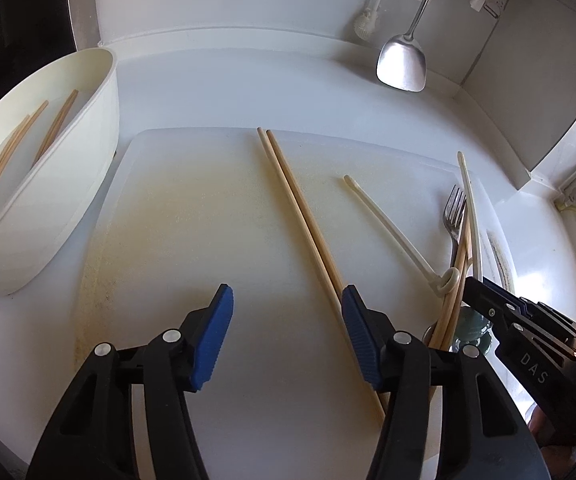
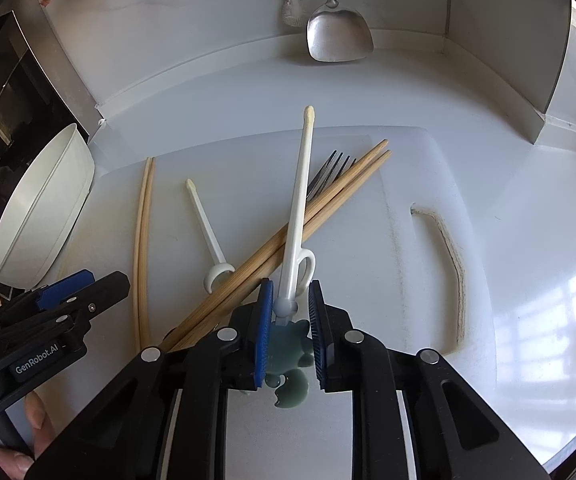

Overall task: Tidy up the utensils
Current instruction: 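Lower the left tool and close it on a wooden chopstick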

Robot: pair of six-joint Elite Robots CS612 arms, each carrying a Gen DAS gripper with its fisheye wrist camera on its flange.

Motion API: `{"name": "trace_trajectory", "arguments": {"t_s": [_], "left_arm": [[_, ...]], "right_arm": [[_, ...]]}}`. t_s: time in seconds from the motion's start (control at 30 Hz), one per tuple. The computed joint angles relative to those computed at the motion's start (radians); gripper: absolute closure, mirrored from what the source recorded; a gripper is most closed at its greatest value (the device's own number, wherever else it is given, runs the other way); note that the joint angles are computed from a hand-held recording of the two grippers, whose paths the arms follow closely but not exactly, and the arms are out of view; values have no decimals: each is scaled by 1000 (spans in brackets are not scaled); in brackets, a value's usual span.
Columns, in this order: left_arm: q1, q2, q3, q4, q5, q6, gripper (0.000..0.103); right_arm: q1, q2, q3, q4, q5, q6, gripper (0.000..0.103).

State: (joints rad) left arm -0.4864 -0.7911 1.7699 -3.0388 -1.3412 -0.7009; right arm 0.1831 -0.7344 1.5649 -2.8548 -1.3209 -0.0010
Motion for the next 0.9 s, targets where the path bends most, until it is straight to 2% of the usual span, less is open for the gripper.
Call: {"name": "trace_trajectory", "arguments": {"t_s": [0.13, 0.2, 0.27, 0.53, 0.7, 0.9], "left_arm": [[-7, 7, -17, 48, 31, 7, 44], [-14, 8, -23, 74, 68, 23, 38], [-19, 6, -32, 119, 103, 26, 27], [7, -4, -2, 85, 63, -34, 29], [-7, -2, -6, 47, 75, -9, 29], [-10, 7, -27, 108, 79, -13, 29]], "right_arm": [[-2, 2, 0, -4, 3, 5, 85], [-2, 2, 0, -5, 3, 2, 85], [-3, 3, -1, -5, 4, 1, 85], [-5, 5, -2, -8, 11, 5, 85], [-6, 5, -1, -9, 12, 4, 85], [-6, 5, -1, -8, 15, 4, 85]]}}
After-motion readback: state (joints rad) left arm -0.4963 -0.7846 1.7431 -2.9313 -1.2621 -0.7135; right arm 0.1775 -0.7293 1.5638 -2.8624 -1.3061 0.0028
